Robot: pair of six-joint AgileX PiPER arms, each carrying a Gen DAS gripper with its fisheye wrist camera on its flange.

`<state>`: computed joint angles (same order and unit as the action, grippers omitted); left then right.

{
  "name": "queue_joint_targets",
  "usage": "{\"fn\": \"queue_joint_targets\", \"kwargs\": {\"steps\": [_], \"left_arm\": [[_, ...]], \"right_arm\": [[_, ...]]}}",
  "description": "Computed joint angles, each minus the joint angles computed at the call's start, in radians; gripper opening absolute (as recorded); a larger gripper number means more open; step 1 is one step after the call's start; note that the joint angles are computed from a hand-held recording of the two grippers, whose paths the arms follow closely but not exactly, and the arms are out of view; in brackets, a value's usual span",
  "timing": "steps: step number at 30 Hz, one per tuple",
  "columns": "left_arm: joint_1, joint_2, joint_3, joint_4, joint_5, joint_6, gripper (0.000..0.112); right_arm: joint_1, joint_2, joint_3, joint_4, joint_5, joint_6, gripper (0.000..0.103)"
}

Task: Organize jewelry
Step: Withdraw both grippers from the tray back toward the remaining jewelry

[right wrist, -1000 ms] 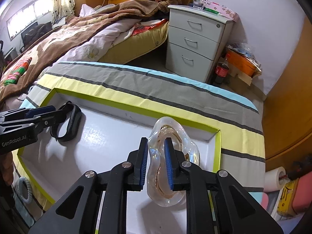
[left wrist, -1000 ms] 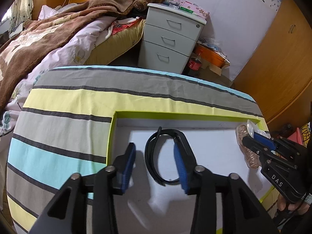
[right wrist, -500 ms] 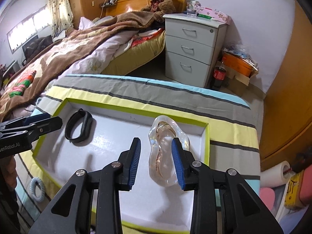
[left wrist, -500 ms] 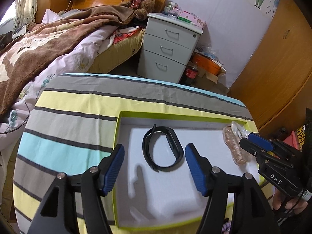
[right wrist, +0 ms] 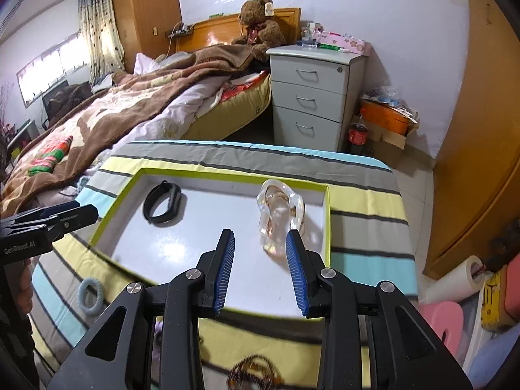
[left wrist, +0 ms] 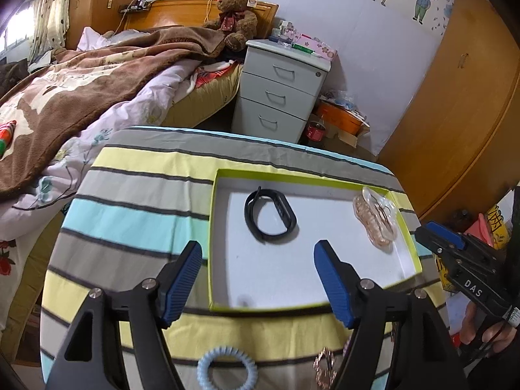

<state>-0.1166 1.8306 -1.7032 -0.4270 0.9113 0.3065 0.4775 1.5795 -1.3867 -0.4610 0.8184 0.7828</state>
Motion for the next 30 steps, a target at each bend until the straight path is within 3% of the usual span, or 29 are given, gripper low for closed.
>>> {"fn": "queue_joint_targets", "kwargs": {"steps": [16,30], "left_arm": [[0.095,-0.27,0.357,-0.081,-0.094,0.157,0.077],[0.086,-0.416,0.583,-0.022,-0.224,0.215,0.078]], "right_arm": [[0.255,-0.155,0.184,-0.243,0.075,0.321,0.034],[0.396,-0.221,0.314,-0.338,0.149,0.539,0.034]]}}
